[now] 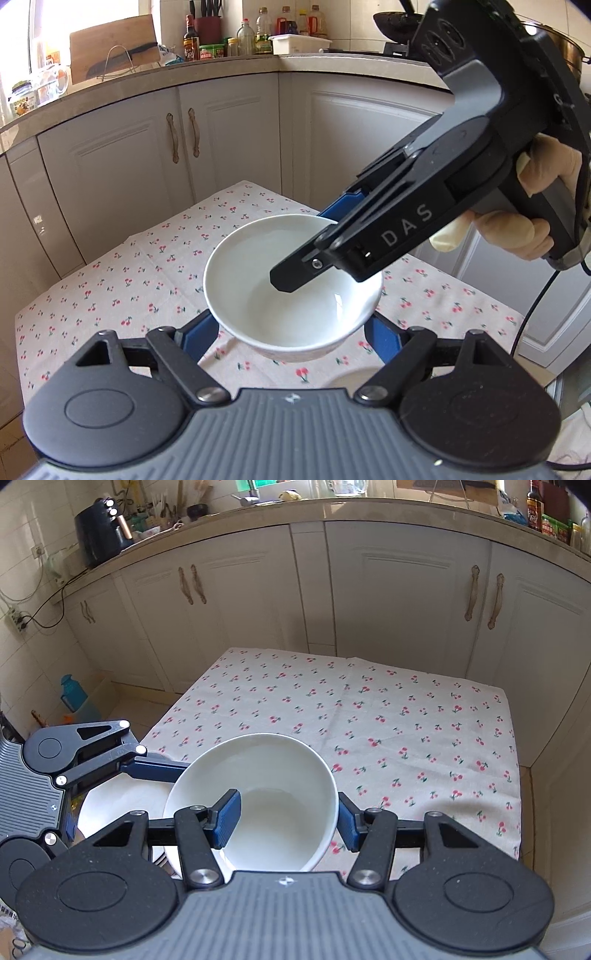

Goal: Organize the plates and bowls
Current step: 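Lift the bowl with the right tool and carry it toward the bowl stack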

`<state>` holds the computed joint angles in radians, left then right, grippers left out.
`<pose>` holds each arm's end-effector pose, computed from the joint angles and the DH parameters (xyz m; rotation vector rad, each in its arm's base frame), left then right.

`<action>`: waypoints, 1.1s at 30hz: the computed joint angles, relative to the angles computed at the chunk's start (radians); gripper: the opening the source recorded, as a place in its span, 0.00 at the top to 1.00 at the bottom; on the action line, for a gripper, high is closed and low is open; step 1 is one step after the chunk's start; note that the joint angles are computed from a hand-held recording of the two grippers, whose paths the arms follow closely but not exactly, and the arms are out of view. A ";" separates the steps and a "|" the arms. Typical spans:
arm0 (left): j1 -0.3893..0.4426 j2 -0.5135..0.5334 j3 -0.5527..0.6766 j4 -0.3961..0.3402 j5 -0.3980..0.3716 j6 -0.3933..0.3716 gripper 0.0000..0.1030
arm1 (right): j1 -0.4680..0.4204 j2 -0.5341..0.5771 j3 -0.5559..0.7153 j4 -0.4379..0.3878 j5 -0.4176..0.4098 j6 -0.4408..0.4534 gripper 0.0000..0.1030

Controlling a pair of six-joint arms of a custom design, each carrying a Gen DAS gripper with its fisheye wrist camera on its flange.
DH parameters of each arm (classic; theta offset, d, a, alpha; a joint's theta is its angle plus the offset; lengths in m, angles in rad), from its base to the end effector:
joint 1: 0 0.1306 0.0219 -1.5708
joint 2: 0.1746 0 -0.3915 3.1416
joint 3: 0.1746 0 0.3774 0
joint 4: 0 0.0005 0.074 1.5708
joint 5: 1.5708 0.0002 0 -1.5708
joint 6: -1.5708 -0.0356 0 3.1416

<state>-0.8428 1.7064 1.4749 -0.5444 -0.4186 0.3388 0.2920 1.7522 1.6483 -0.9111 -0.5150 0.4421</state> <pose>0.3994 -0.4271 0.3421 0.3683 2.2384 -0.1298 0.5591 0.1858 0.3691 -1.0680 2.2568 0.6005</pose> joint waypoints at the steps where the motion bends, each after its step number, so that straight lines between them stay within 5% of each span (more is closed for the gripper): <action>1: -0.005 -0.007 -0.008 0.002 -0.003 0.004 0.17 | 0.000 -0.011 -0.014 0.003 0.000 0.000 0.41; 14: -0.078 -0.047 -0.065 0.013 -0.038 0.043 0.17 | 0.000 -0.132 -0.194 0.044 0.023 0.003 0.41; 33: -0.114 -0.052 -0.109 0.007 -0.041 0.098 0.17 | 0.010 -0.161 -0.282 0.055 0.044 0.008 0.41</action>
<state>-0.9568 1.6542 1.3662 -0.5378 -0.4593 0.4369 0.3025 1.5916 1.3661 -0.8566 -0.4714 0.4497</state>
